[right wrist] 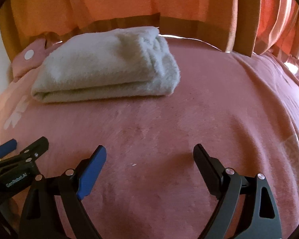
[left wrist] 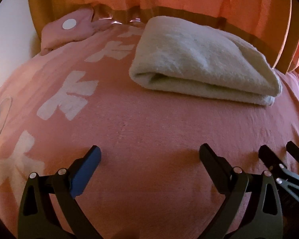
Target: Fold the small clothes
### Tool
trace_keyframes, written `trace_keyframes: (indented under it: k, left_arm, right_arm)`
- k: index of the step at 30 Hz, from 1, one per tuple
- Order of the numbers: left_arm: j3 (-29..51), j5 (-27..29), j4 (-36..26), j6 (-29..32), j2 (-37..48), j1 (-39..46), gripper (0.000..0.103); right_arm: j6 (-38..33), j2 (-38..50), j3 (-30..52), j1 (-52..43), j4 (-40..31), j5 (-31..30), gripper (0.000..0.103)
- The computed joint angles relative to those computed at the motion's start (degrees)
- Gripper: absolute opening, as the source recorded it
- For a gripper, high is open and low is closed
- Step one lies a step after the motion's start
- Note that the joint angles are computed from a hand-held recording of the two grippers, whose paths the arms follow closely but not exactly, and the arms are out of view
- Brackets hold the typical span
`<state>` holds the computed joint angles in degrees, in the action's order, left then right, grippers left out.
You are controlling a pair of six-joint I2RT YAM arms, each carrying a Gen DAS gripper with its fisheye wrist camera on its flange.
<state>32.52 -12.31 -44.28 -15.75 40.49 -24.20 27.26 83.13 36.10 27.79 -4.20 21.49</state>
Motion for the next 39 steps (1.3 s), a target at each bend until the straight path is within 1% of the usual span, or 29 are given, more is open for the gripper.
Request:
trace_keyframes:
  k: [5, 11, 13, 21, 28, 39]
  left_arm:
    - [-0.2, -2.1, 0.2, -1.5, 0.3, -2.5, 0.097]
    - [-0.4, -3.0, 0.8, -1.8, 1.0, -3.3, 0.097]
    - [-0.5, -4.4, 0.7, -2.5, 1.3, -4.7, 0.097]
    - [-0.6, -3.7, 1.2, -1.5, 1.4, -3.4, 0.098]
    - [-0.6, -4.5, 0.7, -2.5, 1.4, -4.5, 0.098]
    - [-0.6, -4.4, 0.8, -2.4, 1.6, -4.3, 0.098]
  right_arm:
    - [-0.1, 0.9, 0.6, 2.1, -0.3, 1.6, 0.086]
    - [0.4, 1.0, 0.7, 1.5, -0.3, 0.6, 0.087]
    - [0.4, 1.0, 0.6, 1.4, -0.2, 0.5, 0.087]
    - [1.2, 0.8, 0.2, 1.5, -0.1, 0.6, 0.087]
    - [1.4, 0.8, 0.0, 1.4, -0.1, 0.5, 0.087]
    - [1.6, 0.8, 0.0, 1.3, -0.2, 0.3, 0.088]
